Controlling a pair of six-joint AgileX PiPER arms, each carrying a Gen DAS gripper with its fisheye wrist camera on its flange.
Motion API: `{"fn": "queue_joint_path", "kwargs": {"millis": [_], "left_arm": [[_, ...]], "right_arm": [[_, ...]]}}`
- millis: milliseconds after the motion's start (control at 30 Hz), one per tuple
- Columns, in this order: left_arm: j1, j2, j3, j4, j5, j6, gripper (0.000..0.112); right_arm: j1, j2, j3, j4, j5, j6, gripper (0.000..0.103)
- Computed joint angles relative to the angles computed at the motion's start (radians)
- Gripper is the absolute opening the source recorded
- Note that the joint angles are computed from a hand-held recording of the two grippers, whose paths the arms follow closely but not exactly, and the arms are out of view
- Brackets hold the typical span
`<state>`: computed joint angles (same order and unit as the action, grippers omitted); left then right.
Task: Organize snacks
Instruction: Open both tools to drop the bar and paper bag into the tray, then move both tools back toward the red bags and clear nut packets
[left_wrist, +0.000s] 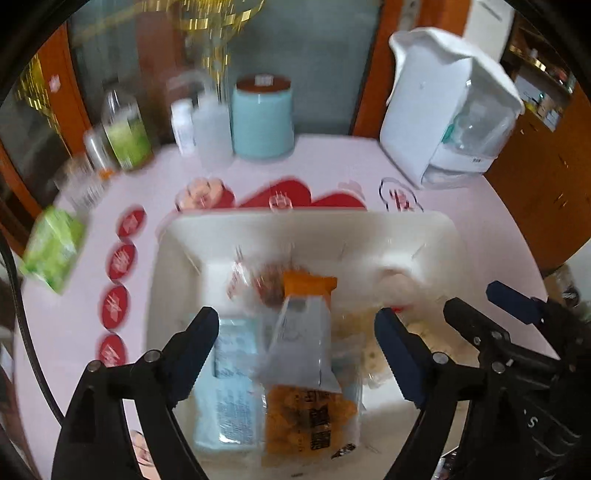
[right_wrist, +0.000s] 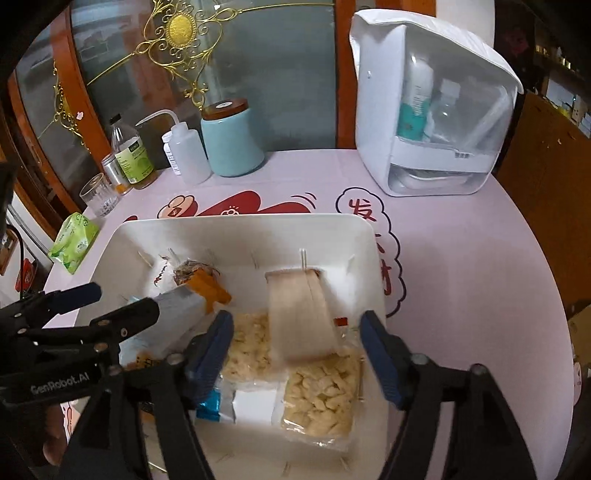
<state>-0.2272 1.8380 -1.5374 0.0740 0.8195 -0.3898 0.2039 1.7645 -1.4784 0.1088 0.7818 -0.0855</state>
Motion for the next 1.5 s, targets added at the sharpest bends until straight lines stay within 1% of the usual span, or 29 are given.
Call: {"fn": "queue_joint_path", "kwargs": {"millis": [33, 100, 167, 400, 667, 900, 1033, 1200, 1300, 1367, 1500], "left_arm": [[0.005, 0.007, 0.006, -0.008, 0.000, -0.003, 0.088], [-0.005, 0.012, 0.021, 0.027, 0.000, -0.034, 0.097], [-0.018, 0.007, 0.043, 0.050, -0.012, -0.050, 0.099], [-0.055, -0.048, 0.088, 0.086, 0.005, -0.077, 0.100], [-0.104, -0.142, 0.138, 0.102, 0.038, -0.112, 0.100], [-0.204, -0.242, 0.181, 0.161, 0.091, -0.202, 0.100], [-0.269, -0.323, 0.207, 0.186, 0.115, -0.283, 0.100], [-0.381, -0.404, 0.213, 0.268, 0.174, -0.415, 0.100], [-0.447, -0.433, 0.209, 0.318, 0.211, -0.491, 0.100], [-0.503, -0.440, 0.198, 0.362, 0.256, -0.546, 0.100], [-0.580, -0.428, 0.183, 0.398, 0.316, -0.592, 0.100]], "right_arm": [[-0.005, -0.005, 0.011, 0.007, -0.004, -0.007, 0.076], [-0.012, -0.010, 0.017, 0.003, -0.003, -0.011, 0.076], [-0.017, -0.020, 0.030, -0.003, -0.008, -0.011, 0.076], [-0.032, -0.071, 0.076, 0.011, 0.009, -0.013, 0.076], [-0.045, -0.178, 0.149, 0.020, 0.018, -0.028, 0.076], [-0.095, -0.297, 0.214, 0.038, 0.058, -0.076, 0.076], [-0.170, -0.384, 0.258, 0.078, 0.084, -0.155, 0.076], [-0.316, -0.474, 0.302, 0.162, 0.144, -0.298, 0.076], [-0.405, -0.513, 0.324, 0.218, 0.181, -0.387, 0.076], [-0.465, -0.537, 0.343, 0.249, 0.201, -0.445, 0.076], [-0.577, -0.564, 0.382, 0.297, 0.234, -0.555, 0.076]]}}
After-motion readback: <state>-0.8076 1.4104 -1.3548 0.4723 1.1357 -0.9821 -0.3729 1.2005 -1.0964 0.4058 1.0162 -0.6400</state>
